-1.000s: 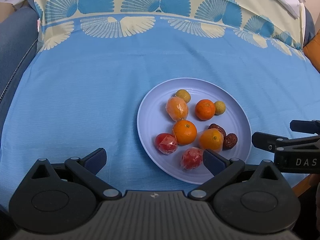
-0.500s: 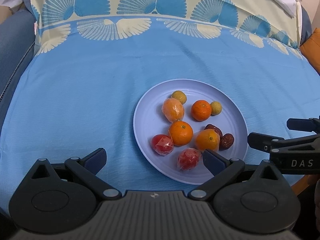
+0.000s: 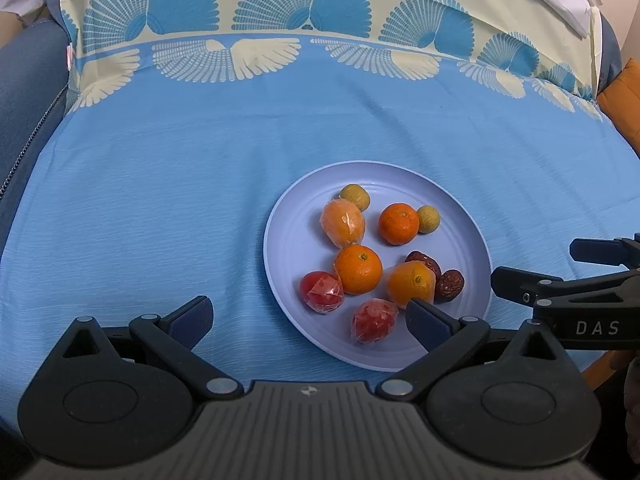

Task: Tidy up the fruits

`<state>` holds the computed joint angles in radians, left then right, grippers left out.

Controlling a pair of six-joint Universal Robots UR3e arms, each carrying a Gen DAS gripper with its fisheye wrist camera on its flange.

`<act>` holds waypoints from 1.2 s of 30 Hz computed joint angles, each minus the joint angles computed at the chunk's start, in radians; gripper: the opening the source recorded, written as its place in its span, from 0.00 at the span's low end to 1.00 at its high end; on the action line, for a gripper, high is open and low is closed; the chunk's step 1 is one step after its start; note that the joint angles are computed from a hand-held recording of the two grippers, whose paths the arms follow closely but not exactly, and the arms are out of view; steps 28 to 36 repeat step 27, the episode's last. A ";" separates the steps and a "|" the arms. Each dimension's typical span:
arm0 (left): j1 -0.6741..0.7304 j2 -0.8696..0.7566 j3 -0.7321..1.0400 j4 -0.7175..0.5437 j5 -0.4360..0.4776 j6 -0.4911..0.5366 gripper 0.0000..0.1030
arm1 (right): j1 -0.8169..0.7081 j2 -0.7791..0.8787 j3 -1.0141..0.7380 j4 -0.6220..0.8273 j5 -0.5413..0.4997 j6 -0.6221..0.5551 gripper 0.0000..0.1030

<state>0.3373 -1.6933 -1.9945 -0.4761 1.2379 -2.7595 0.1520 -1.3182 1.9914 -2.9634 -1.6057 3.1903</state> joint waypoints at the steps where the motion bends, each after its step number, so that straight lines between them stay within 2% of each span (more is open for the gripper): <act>1: 0.000 0.000 0.000 0.001 -0.001 0.000 0.99 | 0.000 0.000 -0.001 0.001 -0.001 -0.001 0.99; 36: 0.013 0.002 0.004 0.021 -0.029 -0.001 1.00 | 0.011 0.008 -0.013 -0.019 -0.014 0.013 0.99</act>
